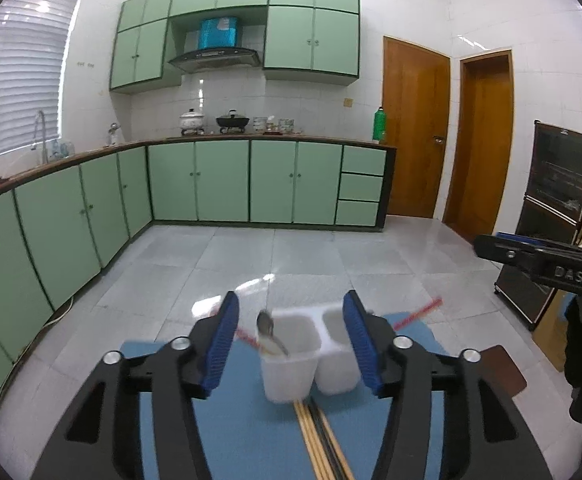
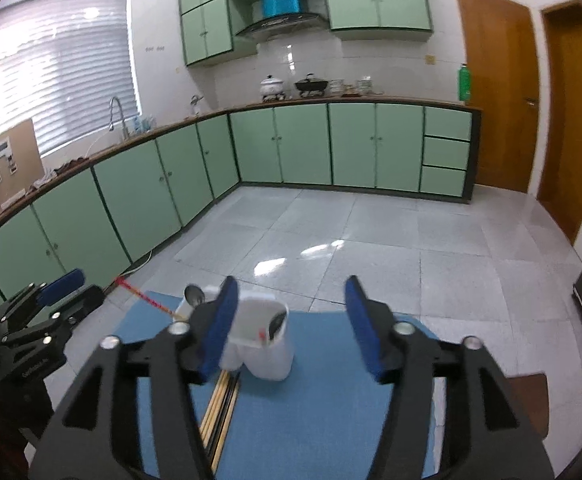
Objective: Organize utensils
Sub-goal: 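Return both grippers over the remaining chopsticks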
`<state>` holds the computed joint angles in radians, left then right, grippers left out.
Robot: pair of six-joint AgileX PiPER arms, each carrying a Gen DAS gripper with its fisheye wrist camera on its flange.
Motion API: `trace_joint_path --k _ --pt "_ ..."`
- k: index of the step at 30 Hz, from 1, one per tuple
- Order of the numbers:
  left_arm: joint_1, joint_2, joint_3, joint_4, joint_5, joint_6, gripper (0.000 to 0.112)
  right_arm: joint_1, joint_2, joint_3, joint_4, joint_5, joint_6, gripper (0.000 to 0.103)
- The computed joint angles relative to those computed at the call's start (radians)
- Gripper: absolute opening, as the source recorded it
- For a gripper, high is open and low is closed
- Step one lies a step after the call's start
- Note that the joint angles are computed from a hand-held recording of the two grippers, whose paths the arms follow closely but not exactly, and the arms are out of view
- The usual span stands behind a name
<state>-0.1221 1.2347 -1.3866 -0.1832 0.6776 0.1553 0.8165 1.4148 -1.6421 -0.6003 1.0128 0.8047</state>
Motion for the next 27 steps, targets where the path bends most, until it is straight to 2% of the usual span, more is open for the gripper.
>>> trace_joint_path --k 2,6,10,12,14,18,21,27 --pt "-0.007 -0.092 0.116 0.030 -0.024 -0.038 0.060 0.090 -0.072 0.137 -0.126 0.011 0.143 0.065" --pt "-0.043 -0.220 0.301 0.138 -0.044 -0.142 0.063 0.311 -0.161 0.393 -0.319 0.092 0.469 0.065" --pt "-0.066 -0.319 0.501 0.196 -0.049 -0.214 0.064 0.481 -0.178 0.594 -0.365 0.117 0.765 0.063" --pt "-0.097 -0.360 0.592 0.271 -0.041 -0.286 0.064 0.546 -0.155 0.646 -0.358 0.123 0.864 0.061" --pt "-0.104 -0.389 0.660 0.274 -0.034 -0.304 0.064 0.615 -0.119 0.680 -0.354 0.129 0.959 0.060" --pt "-0.113 -0.417 0.758 0.286 -0.008 -0.330 0.064 0.689 -0.020 0.678 -0.316 0.117 1.025 0.055" --pt "-0.131 -0.422 0.802 0.320 -0.002 -0.365 0.064 0.693 0.036 0.669 -0.286 0.061 1.044 0.050" --pt "-0.094 -0.437 0.820 0.272 0.027 -0.307 0.067 0.679 0.088 0.655 -0.254 -0.010 1.006 0.042"
